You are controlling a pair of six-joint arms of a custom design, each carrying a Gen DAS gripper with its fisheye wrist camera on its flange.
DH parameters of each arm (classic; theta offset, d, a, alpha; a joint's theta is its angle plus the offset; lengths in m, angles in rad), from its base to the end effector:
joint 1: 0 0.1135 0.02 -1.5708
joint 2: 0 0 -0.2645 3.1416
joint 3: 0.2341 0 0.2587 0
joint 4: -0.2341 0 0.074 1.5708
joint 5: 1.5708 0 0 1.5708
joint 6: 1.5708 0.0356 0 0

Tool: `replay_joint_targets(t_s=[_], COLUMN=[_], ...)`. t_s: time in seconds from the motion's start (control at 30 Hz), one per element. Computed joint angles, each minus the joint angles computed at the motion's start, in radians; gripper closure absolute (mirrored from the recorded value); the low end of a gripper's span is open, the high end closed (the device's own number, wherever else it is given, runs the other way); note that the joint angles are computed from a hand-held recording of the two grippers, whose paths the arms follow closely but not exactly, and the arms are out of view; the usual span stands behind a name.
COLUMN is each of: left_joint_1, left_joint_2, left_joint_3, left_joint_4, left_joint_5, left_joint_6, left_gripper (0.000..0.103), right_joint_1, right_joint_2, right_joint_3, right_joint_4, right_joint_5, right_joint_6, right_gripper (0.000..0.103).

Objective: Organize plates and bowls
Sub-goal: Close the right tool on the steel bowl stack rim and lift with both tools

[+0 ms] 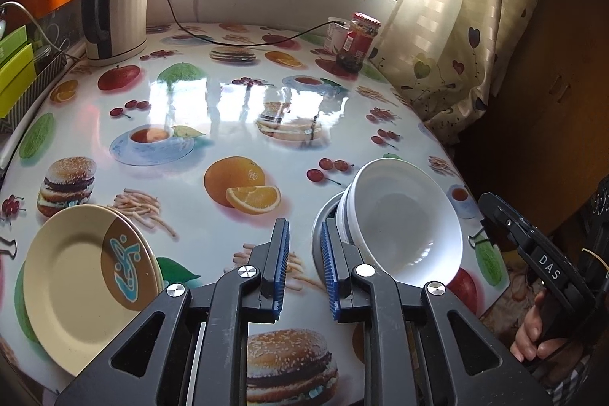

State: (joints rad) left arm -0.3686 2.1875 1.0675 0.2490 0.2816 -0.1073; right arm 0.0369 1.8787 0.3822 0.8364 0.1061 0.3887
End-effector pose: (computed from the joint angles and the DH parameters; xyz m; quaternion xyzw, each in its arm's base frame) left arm 0.3755 -0.1556 0.0461 0.1689 0.9159 -0.2081 0.2988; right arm 0.2651 0.0060 0.0520 0.1799 0.8789 0.0462 0.4393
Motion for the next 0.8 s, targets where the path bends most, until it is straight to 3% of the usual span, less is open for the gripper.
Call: replay_joint_targets(t_s=[0.27, 0.47, 0.8], left_joint_1=[0.018, 0.040, 0.062], left_joint_2=[0.040, 0.078, 0.157], left_joint_3=[0.006, 0.024, 0.089], left_joint_4=[0.010, 0.025, -0.002], left_joint_5=[0.039, 0.125, 0.215], left_joint_6=[-0.009, -0.028, -0.073], left_gripper=[0.081, 0.081, 0.081], right_joint_1=[-0.014, -0.047, -0.093], right_joint_2=[0.057, 0.147, 0.292], right_joint_3=[-0.028, -0.038, 0.016], right_joint_4=[0.065, 0.163, 0.211], right_joint_5=[-0.021, -0.102, -0.237], right_joint_6=[0.007, 0.020, 0.065], right_gripper=[0.079, 0.074, 0.072])
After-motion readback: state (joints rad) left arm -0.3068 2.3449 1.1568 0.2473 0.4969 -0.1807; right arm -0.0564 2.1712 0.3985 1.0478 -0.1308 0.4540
